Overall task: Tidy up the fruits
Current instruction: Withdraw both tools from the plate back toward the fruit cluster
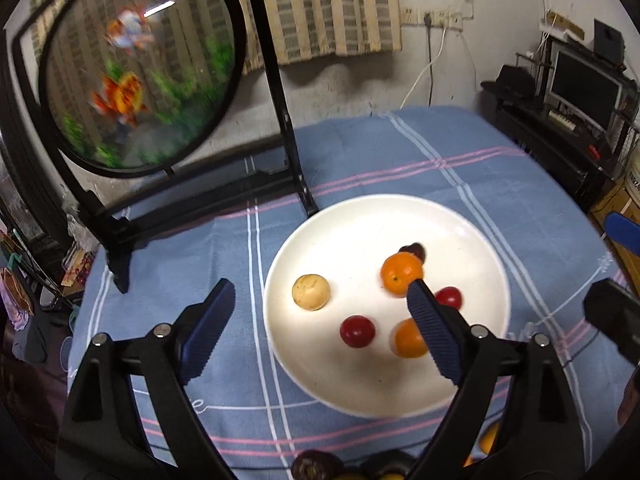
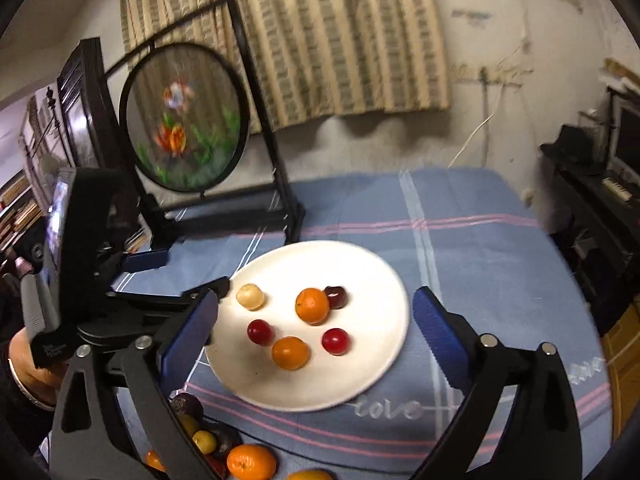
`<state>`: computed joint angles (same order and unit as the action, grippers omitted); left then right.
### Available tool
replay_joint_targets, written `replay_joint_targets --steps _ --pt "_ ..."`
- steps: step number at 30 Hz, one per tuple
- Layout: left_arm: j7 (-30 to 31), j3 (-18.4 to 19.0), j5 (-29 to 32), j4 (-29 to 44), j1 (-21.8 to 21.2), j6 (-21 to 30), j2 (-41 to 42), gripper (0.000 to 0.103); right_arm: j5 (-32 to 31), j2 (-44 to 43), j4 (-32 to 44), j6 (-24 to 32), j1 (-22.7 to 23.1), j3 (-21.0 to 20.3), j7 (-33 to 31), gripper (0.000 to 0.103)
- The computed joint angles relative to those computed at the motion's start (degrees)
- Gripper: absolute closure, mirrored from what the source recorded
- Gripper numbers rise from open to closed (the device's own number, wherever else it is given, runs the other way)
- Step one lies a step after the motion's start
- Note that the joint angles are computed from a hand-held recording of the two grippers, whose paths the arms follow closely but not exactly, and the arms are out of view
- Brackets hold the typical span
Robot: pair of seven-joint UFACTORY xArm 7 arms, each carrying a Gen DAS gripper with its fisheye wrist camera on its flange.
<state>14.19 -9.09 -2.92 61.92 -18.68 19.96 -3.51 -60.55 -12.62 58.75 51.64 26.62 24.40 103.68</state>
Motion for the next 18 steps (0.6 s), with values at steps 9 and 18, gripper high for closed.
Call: replay_joint_targets --steps 9,18 --pt "5.3 2.6 -7.8 -7.9 -3.1 -2.5 -14.3 0.005 0.2 -6.2 2.2 15.9 3.4 8.8 0.2 0.001" --pt "5.6 4.7 -8.9 -13.8 -5.6 -2.1 -26.3 0.003 1.5 -8.0 5.6 21.1 4.4 14.4 -2.5 0.001"
